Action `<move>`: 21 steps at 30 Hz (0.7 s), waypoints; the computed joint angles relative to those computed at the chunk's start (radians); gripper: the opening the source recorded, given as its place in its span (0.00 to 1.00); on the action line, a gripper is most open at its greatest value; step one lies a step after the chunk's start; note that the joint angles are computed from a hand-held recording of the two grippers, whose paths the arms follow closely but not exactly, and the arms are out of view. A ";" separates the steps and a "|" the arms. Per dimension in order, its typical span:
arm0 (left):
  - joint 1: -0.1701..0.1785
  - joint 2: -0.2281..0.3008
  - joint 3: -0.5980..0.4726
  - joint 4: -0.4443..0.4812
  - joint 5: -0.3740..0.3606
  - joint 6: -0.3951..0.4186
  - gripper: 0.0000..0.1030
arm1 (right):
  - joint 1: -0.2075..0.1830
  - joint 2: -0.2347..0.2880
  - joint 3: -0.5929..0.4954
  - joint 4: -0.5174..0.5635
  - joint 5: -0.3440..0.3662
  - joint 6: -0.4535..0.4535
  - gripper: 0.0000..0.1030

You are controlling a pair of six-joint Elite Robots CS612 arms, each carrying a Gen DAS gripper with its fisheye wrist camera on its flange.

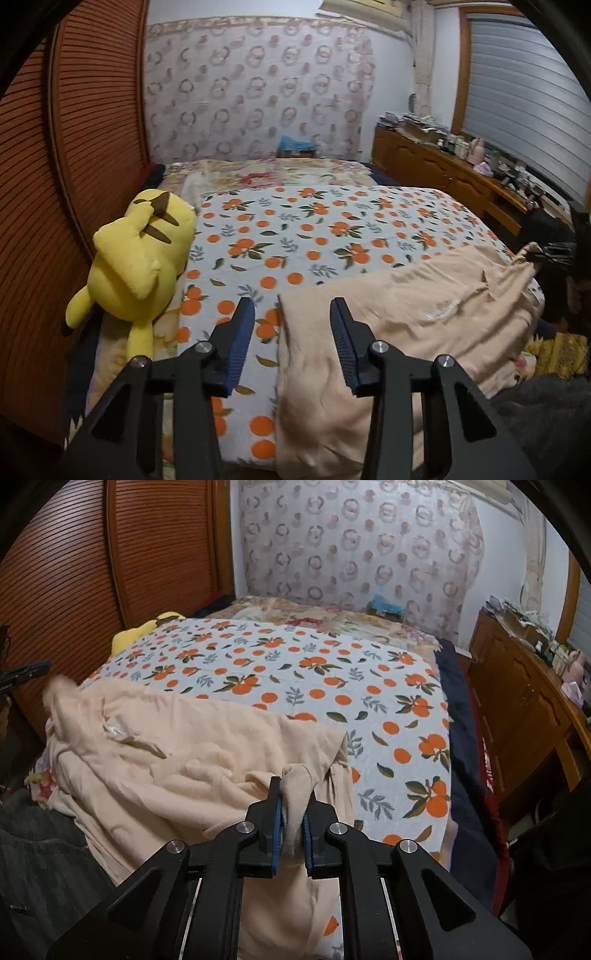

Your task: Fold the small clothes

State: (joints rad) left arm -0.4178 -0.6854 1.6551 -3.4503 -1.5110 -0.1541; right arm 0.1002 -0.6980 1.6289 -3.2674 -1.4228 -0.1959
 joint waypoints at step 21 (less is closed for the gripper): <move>0.025 0.119 -0.208 0.209 -0.030 -0.010 0.57 | 0.012 0.094 -0.176 0.090 -0.090 -0.022 0.45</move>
State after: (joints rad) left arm -0.3924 -0.5665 1.4470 -3.2415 -1.5412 -0.1640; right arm 0.1123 -0.6039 1.4533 -3.1776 -1.5127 -0.2179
